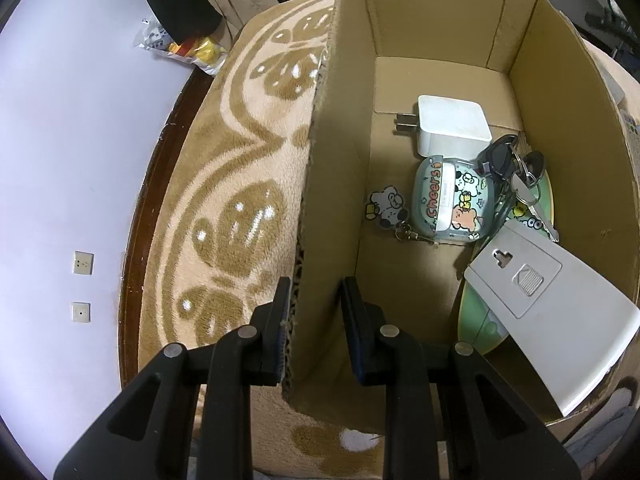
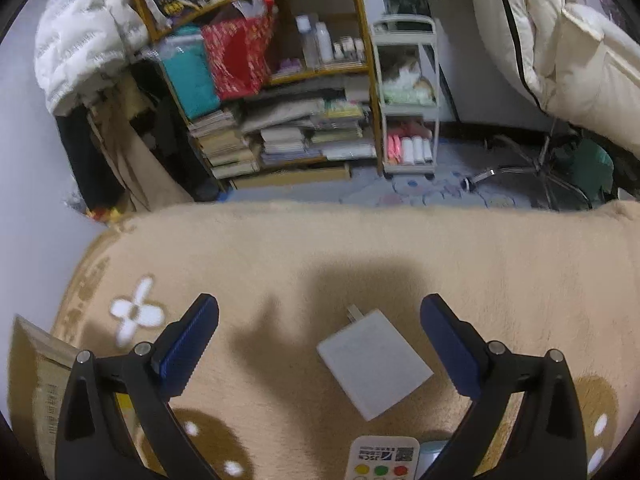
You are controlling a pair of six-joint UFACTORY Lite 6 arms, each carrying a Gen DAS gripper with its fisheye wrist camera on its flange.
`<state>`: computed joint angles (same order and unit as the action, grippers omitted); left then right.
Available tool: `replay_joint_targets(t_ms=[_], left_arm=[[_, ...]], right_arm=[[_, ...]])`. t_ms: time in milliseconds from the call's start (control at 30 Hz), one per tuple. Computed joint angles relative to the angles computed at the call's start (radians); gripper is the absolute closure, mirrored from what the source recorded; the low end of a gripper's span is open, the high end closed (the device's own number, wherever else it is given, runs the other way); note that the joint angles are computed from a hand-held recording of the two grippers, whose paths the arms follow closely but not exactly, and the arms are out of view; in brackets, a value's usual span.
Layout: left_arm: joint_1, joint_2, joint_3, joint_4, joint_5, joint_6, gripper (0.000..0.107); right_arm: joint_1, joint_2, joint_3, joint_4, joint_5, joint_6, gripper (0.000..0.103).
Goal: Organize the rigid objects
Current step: 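Move the right tool to the white cube router and grasp it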
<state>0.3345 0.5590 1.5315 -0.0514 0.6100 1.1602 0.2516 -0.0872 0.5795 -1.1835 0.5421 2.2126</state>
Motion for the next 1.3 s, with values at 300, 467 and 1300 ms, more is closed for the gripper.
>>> replay_joint_targets(t_ms=[300,467,1300], left_arm=[[0.007,0.023,0.042,-0.006,0.033,0.000,0.083],[0.009,0.033,0.057,-0.008,0.046,-0.003,0.083],[0.014,0.006,0.032,-0.014,0.036,-0.001,0.084]], right_arm=[[-0.075,0.078,-0.080,-0.031,-0.139,0.064,0.012],[-0.064,0.053,-0.116,-0.026,-0.140,0.059,0.023],[0.350,-0.214,-0.095,0.365,0.250,-0.109,0.047]])
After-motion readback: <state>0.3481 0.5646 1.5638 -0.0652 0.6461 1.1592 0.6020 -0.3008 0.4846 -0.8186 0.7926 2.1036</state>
